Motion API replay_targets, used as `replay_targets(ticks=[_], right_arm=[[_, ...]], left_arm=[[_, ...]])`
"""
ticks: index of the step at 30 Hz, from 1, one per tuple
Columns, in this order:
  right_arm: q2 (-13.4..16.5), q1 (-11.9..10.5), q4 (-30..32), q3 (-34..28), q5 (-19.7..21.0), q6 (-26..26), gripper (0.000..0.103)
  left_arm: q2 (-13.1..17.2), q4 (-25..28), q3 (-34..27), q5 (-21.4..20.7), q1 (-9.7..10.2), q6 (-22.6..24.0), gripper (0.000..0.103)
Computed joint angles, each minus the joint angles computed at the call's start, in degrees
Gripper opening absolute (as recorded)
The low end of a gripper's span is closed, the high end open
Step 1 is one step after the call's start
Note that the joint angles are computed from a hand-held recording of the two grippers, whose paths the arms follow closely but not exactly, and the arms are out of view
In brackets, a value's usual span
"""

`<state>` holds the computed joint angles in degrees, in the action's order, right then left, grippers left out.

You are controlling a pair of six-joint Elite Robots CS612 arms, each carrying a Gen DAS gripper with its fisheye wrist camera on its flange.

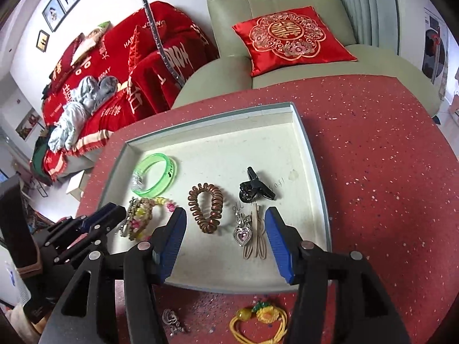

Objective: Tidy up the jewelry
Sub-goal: 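Release the heart pendant into the tray with the right tool while the left tool releases the barrette, then withdraw both tools toward the yellow cord bracelet and the silver heart charm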

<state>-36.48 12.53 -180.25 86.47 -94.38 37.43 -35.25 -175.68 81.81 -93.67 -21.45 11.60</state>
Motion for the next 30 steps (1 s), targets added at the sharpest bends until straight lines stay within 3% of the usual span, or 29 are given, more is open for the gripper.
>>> replay_targets(ticks=[5, 6, 7, 8, 10, 14, 23, 30], right_arm=[[-1.3, 0.5, -1.9, 2.6, -0.9, 1.3, 0.063], [-1.6, 0.6, -2.1, 3.2, -1.1, 1.6, 0.063], [-1.8, 0.7, -2.3, 3.7, -1.1, 1.9, 0.063], [-2.1, 0.8, -2.5, 4.3, -1.1, 2.3, 0.063], [-2.7, 1.0, -3.3, 5.5, -1.2, 2.7, 0.063], [-3.5, 1.4, -3.6, 7.4, -1.0, 2.7, 0.071], [-4.5, 2.7, -1.3, 9.9, -2.8, 0.6, 0.073], [-4.5, 2.7, 1.2, 10.5, -2.8, 1.4, 0.073]], left_arm=[[-1.0, -1.7, 1.5, -2.1, 0.64, -0.3, 0.031], [-1.3, -2.1, 2.0, -2.1, 0.71, -0.4, 0.042], [-1.6, -2.4, 2.5, -2.1, 0.77, -0.6, 0.091], [-2.0, -3.5, 3.4, -1.5, 0.78, -1.5, 0.103], [-2.6, -7.7, 5.1, -2.0, 1.0, -1.6, 0.103], [-4.5, -7.1, 7.4, -2.3, 1.21, -0.6, 0.103], [-6.2, -7.7, 12.3, -3.1, 1.25, -2.0, 0.103], [-6.6, -5.0, 14.1, -5.1, 0.99, -1.8, 0.103]])
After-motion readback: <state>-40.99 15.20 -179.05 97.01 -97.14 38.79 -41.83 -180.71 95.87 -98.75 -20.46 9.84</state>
